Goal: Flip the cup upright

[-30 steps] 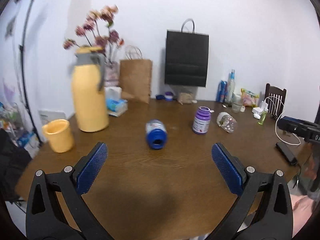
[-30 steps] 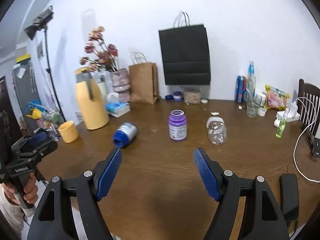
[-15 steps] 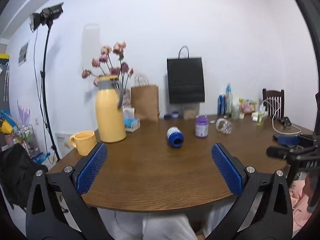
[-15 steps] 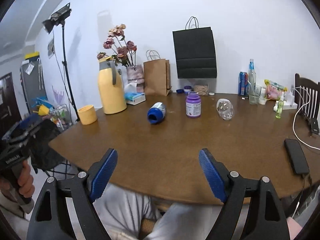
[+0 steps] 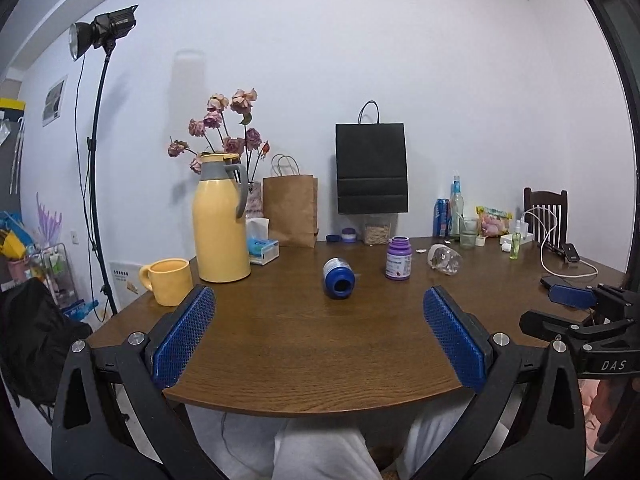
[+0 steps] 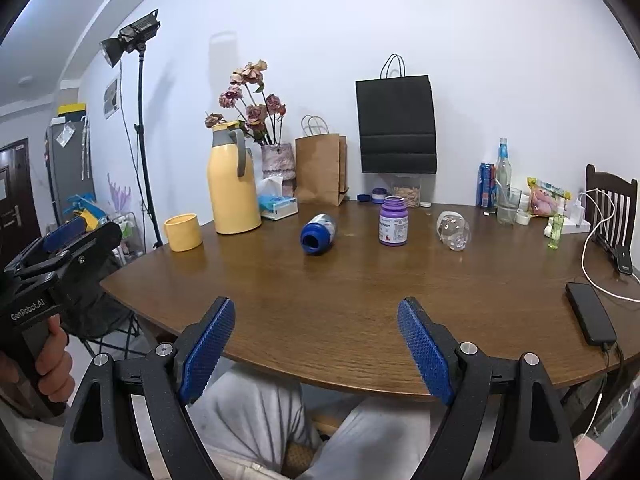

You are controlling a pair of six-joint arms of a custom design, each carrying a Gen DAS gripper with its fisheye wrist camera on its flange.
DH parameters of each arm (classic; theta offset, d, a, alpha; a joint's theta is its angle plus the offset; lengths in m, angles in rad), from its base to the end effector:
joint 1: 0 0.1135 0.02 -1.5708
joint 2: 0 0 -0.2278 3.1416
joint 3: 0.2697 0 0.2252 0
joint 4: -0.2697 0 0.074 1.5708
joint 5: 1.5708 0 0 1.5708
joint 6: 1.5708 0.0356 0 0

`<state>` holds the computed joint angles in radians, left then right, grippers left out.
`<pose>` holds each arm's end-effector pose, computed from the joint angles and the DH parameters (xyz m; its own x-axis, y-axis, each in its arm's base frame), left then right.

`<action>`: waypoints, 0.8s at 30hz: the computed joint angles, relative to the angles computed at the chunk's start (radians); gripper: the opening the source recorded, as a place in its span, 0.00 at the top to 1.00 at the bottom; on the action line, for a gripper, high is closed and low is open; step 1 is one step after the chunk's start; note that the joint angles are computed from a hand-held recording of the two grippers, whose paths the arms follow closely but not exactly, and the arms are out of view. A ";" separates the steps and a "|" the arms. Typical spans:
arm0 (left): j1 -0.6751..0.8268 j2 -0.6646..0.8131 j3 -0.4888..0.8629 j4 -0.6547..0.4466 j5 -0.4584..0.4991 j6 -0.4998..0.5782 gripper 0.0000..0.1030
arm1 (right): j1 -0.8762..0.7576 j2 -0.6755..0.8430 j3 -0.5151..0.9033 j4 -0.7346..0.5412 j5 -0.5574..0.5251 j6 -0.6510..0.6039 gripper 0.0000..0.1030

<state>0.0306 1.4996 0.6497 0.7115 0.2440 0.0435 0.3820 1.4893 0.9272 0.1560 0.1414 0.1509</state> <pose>0.2998 0.0006 0.2023 -0.1286 0.0383 -0.9910 0.2153 0.9765 0.0098 0.2964 0.1137 0.2325 -0.3998 -0.0002 -0.9166 -0.1910 0.9781 0.0831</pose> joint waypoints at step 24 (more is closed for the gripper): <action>-0.004 -0.010 -0.013 -0.011 0.000 -0.009 0.00 | 0.008 -0.002 0.000 -0.010 0.001 0.005 0.15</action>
